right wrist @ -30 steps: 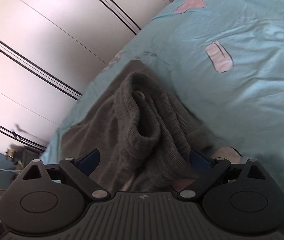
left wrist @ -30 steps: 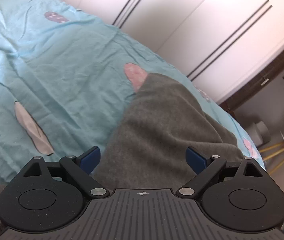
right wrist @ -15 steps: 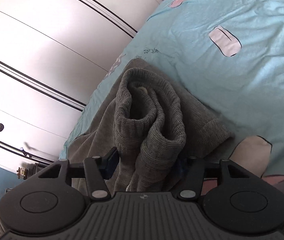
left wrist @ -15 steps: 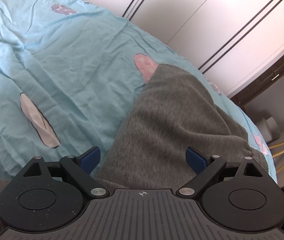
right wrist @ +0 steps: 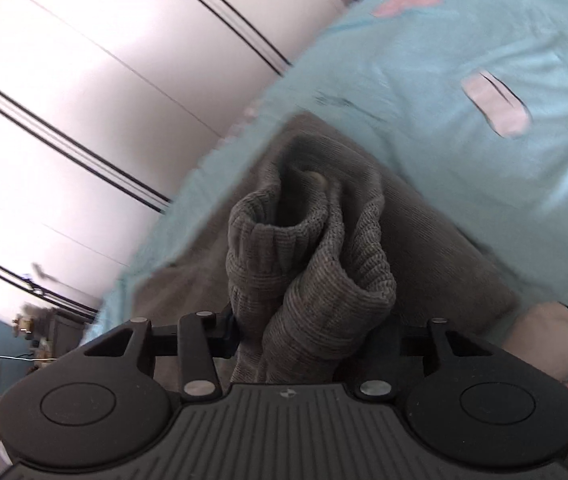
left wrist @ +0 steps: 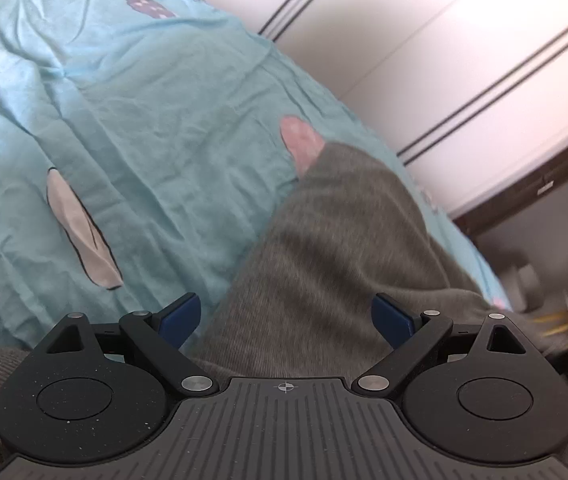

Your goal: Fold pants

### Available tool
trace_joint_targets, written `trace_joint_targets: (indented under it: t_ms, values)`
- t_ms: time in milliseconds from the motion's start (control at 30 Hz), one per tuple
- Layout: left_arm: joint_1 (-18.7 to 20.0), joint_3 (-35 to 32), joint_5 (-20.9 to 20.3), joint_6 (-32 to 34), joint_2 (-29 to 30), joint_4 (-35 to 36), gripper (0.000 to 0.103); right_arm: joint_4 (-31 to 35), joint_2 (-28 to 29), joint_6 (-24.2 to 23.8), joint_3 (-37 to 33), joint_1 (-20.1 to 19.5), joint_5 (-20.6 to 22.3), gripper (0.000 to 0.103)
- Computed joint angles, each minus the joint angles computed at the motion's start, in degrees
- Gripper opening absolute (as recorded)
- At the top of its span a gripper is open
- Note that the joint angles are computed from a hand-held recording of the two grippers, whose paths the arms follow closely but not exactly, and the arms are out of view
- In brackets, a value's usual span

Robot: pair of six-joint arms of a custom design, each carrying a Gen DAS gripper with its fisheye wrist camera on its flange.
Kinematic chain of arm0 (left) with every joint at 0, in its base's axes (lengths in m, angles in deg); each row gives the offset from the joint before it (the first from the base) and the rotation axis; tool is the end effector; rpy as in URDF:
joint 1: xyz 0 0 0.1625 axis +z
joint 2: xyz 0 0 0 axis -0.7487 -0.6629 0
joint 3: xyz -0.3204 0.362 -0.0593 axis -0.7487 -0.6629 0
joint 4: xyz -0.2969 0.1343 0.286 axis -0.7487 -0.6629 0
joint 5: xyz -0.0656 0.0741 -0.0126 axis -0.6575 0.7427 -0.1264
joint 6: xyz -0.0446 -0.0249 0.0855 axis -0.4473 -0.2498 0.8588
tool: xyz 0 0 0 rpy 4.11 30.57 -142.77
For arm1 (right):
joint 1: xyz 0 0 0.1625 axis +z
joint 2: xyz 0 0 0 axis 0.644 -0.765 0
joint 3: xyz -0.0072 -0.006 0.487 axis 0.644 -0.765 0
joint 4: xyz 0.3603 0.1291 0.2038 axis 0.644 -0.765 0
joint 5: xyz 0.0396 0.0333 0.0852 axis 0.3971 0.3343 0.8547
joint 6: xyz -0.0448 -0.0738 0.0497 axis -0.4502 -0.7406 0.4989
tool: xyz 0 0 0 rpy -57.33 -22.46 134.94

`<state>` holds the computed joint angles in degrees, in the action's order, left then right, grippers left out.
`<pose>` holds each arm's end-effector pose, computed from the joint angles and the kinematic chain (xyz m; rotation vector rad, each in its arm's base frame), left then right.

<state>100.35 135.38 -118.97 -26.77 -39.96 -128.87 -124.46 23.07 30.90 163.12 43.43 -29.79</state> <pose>-0.3442 -0.7373 0.0719 -0.0829 2.8094 -0.9855 0.0336 -0.6762 0.4025 -0.6429 -2.5184 1.5011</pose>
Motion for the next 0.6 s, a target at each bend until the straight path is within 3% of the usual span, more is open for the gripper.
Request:
trace_joint_targets:
  t_ms: [100,200,267,333,400,467,533,600]
  values:
    - [0.2,0.8,-0.2,-1.4,-0.3,-2.6,0.096,-3.6,-0.1,0.1,-1.6,0.9,9.4,0.043]
    - [0.2,1.0,-0.2,-1.8,-0.3,-3.4,0.096,-14.9,0.4,0.1,-0.3,-0.8,22.1,0.043]
    - [0.1,0.8,0.1,-1.4,-0.2,-2.8,0.096,-19.9,0.5,-0.1,1.1,-2.5,25.2,0.043]
    - [0.1,0.3,0.6,-1.0,0.1,-1.5,0.096,-19.0,0.0,3.3,2.7,-4.5,22.1,0.043]
    - [0.2,-0.2,1.1,-1.0,0.3,-0.2,0.096,-13.0,-0.3,5.6,3.3,-5.4,11.7,0.044]
    - [0.2,-0.5,1.6,-1.2,0.4,0.9,0.096,-3.1,-0.3,6.8,2.8,-6.4,1.8,0.044]
    - [0.2,-0.6,1.9,-0.7,0.5,1.4,0.096,-1.8,-0.8,9.4,3.0,-6.6,1.2,0.043]
    - [0.1,-0.8,2.4,-0.1,0.6,1.8,0.096,-2.4,-1.0,6.1,2.5,-6.2,2.8,0.044]
